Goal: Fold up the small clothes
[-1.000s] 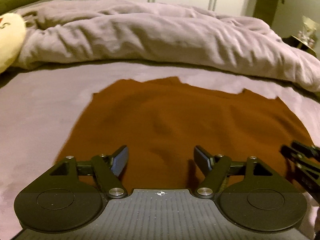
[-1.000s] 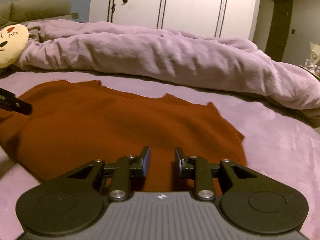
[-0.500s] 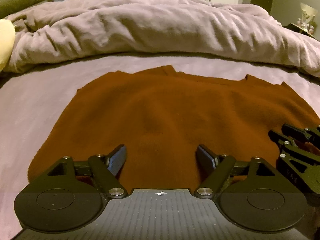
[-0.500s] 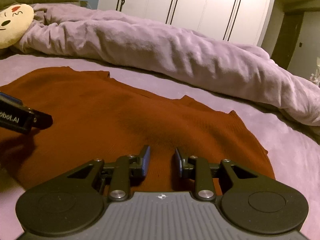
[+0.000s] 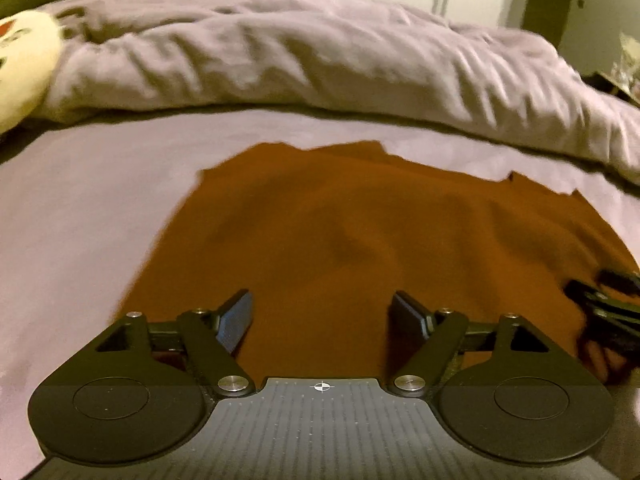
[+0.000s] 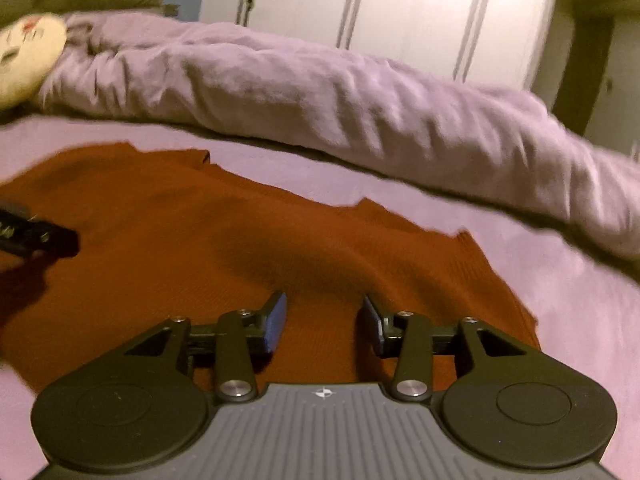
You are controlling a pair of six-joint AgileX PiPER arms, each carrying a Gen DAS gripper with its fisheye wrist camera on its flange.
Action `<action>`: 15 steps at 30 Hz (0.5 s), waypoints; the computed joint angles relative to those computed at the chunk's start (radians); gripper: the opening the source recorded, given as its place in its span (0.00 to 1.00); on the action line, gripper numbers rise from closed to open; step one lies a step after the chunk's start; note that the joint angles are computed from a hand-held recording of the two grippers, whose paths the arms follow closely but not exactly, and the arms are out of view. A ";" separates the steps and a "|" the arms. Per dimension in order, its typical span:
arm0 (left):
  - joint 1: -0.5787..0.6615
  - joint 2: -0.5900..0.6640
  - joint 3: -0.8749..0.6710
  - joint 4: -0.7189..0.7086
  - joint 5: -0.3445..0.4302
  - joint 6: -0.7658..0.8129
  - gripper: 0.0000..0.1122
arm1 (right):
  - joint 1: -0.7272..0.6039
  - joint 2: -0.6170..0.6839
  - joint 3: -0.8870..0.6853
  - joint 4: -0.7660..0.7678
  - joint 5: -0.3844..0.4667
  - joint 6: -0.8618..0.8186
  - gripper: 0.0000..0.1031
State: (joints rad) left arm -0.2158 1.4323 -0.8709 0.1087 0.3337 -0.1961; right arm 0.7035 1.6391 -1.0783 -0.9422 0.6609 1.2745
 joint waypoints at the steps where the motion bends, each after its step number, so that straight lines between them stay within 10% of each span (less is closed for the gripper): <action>1: 0.035 -0.037 0.033 -0.051 -0.001 0.046 0.73 | 0.003 -0.041 0.033 0.019 0.016 0.015 0.51; 9: 0.264 -0.136 0.138 -0.298 0.066 0.273 0.72 | 0.143 -0.446 0.368 0.055 0.259 0.333 0.57; 15: 0.377 -0.137 0.125 -0.665 0.195 0.564 0.73 | -0.002 -0.657 0.512 0.132 -0.001 0.496 0.57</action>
